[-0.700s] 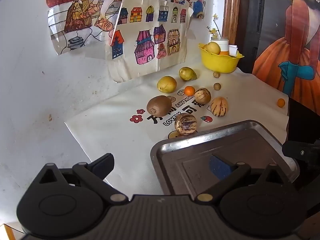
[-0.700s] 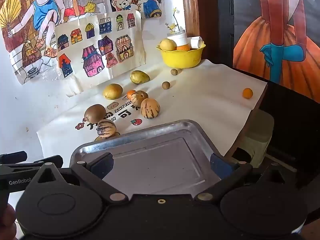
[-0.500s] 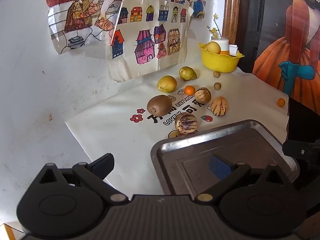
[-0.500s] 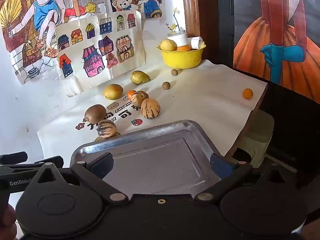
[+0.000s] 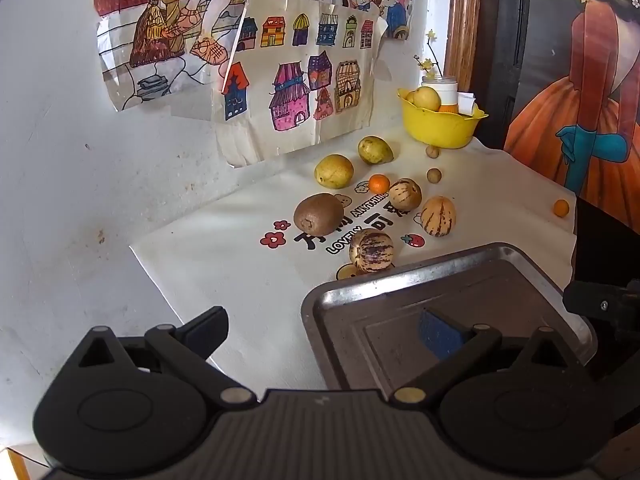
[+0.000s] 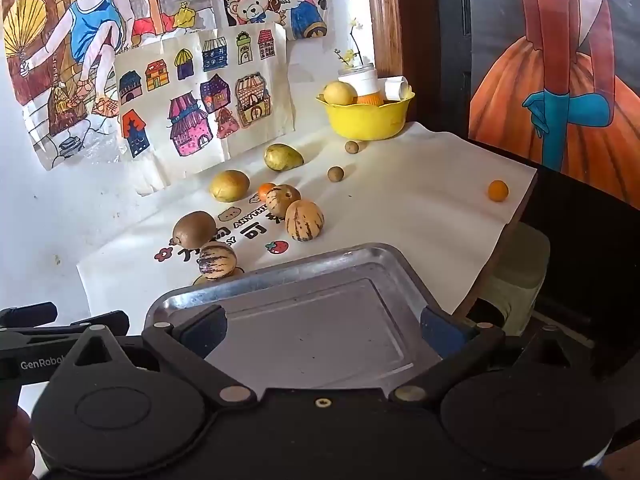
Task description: Organize fruits
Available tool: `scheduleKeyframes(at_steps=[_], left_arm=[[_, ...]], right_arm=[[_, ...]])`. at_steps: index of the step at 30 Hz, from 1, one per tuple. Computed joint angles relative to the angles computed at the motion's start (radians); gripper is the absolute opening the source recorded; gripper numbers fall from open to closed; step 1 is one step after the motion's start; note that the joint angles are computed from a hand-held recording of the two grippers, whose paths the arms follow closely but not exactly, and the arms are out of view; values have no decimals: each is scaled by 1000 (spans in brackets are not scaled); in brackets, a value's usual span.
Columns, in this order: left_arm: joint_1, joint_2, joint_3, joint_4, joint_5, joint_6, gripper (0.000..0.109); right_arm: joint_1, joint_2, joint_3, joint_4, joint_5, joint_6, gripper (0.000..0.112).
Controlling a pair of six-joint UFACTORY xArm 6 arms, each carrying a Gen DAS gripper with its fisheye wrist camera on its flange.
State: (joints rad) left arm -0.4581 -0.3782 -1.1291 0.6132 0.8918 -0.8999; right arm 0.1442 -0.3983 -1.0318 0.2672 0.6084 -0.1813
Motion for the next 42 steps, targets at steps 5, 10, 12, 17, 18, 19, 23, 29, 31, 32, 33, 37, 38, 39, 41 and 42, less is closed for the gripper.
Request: scheduleKeyframes(at_steps=[5,10,12,17,18,19,23,29,31,32,33,37,38,39,41,42], left_arm=[[6,3,-1,-3,-6,1,103],[8,4,0,-6,-7,0,103],[8,3,1,-6,-8,-1,103],[9,5,-1,-9,-7,2,103],[9,5,-1,-9,-7,2,103],[9,4,-1,-8,-7,1,103],[9,5,-2,-6,-6,-1,103],[9,5,-1,-6,-8,-3,103],[7,5,-1,-3,-6,-4,103],[7,5,-1,-3,-6,-5,103],[6,4,0,-2,-6,-6,103],[4,1,1,2,-6,-9,103],[4,2,1,1,-6,-8,103],[4,2,1,1,-6,-8,103],[4,2,0,0,-5,-9,103],[4,2,0,-1,-4,-8,103]], right_arm=[[3,3,-6,-4,2,6,103],[5,0,-5,-4,3,8,103],[5,0,-5,-6,2,10,103],[7,1,-5,-7,1,11,103],[7,0,-5,-7,1,12,103],[7,1,-4,-7,0,11,103],[8,-1,-4,-8,1,13,103],[7,-2,-2,-8,0,11,103],[7,-3,-1,-8,-1,12,103],[7,-3,0,-6,-1,9,103],[8,-3,-1,-8,-1,10,103],[7,-4,2,-7,-3,9,103],[8,-4,2,-8,-3,11,103],[7,-4,3,-5,-3,7,103],[6,-5,5,-4,-4,6,103],[5,-6,6,-4,-3,6,103]])
